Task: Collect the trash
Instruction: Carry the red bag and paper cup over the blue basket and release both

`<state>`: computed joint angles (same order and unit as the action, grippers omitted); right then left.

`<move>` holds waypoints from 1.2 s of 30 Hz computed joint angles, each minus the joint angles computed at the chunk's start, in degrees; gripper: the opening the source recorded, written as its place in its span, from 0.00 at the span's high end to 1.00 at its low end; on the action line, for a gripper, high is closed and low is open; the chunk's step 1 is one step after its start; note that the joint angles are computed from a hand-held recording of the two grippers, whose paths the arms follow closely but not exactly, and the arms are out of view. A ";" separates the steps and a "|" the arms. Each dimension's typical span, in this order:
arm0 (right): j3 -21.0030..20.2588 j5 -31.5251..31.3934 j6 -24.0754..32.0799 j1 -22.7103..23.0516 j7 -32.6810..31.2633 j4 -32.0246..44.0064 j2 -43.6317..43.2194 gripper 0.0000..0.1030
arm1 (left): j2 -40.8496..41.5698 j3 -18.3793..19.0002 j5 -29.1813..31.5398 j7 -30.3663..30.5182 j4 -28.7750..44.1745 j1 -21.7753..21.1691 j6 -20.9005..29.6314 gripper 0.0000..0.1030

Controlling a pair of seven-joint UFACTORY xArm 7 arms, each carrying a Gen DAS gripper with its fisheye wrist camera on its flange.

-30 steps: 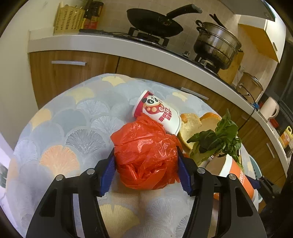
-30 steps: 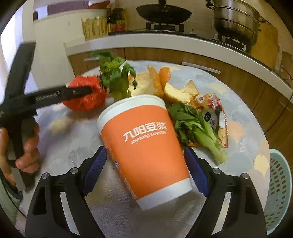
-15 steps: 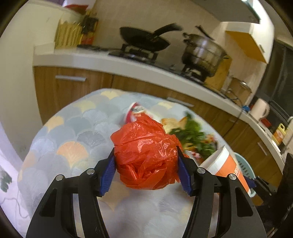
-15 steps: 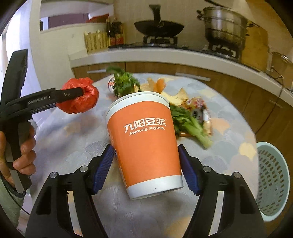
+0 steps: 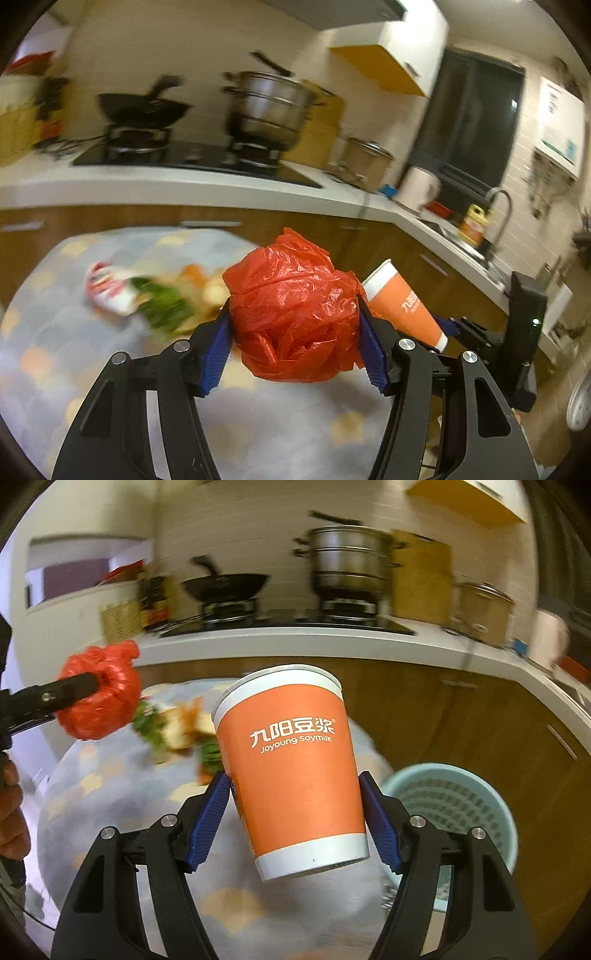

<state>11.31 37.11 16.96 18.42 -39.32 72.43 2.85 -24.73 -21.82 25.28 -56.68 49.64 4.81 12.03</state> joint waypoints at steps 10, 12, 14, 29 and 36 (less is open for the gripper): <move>-4.13 -5.61 -0.13 -6.59 9.97 1.20 2.93 0.35 | 27.04 -3.63 6.59 0.79 24.03 -5.07 6.45 0.43; -4.67 -7.38 0.55 -7.95 12.92 1.81 4.25 0.35 | 31.87 -3.09 5.39 3.80 28.90 -7.07 8.49 0.43; -5.02 -9.19 1.03 -9.12 15.66 2.24 5.45 0.35 | 37.58 -2.44 5.18 6.06 35.27 -9.78 12.08 0.43; -5.70 -22.57 11.59 -12.93 31.10 11.54 17.56 0.34 | 61.52 6.30 -4.10 17.93 62.78 -22.98 28.43 0.40; -4.23 -20.90 14.84 -14.54 31.09 13.53 19.72 0.33 | 62.53 10.11 -9.45 21.85 63.45 -25.29 28.55 0.31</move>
<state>7.09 16.21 31.79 3.88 -8.23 85.96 22.58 37.80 -11.71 15.83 -34.82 113.09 -20.48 40.59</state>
